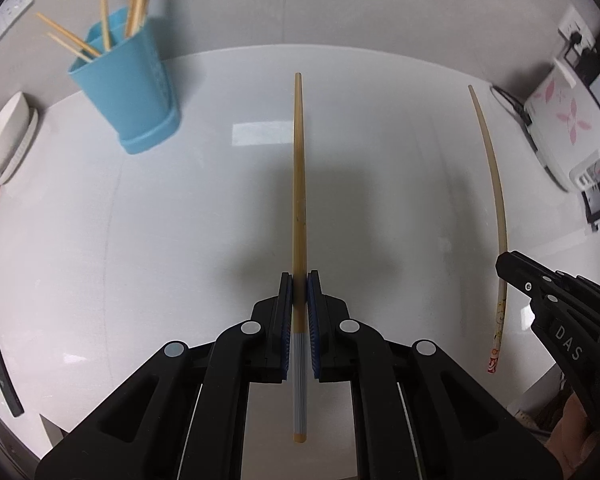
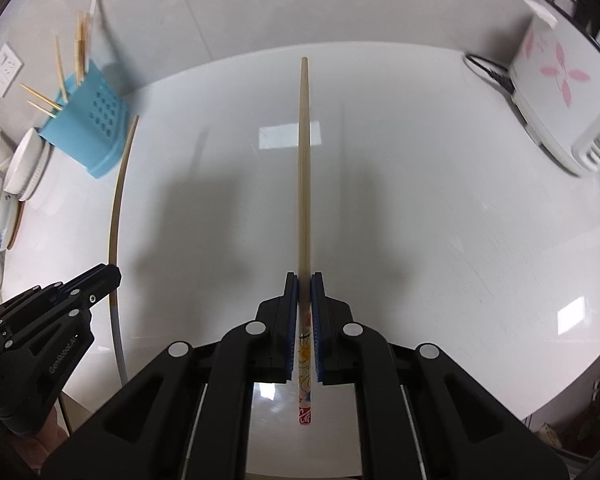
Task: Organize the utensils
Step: 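Lift both held chopsticks upright and carry them over the blue holder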
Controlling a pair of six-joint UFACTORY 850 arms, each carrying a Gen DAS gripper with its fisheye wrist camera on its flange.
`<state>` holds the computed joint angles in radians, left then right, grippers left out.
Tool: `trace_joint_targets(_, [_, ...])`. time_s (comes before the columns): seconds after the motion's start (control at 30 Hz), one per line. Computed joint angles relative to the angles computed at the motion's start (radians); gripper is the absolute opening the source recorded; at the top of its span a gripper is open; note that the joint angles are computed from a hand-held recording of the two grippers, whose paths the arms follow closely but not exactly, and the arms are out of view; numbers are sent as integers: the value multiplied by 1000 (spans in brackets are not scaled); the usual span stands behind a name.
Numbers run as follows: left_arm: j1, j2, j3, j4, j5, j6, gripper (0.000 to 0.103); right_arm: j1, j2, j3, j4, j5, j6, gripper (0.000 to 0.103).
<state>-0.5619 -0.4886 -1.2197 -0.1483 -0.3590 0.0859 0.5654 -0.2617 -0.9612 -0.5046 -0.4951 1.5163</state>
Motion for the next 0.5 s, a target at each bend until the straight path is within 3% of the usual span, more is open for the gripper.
trace_joint_targets(0.13, [39,25,14,-91,11,95,7,8,-24,-42,-37,8,18,6])
trace_joint_targets(0.5, [94,75,18,-157,72,163,7,28,-86,-170,-135,0,44,6])
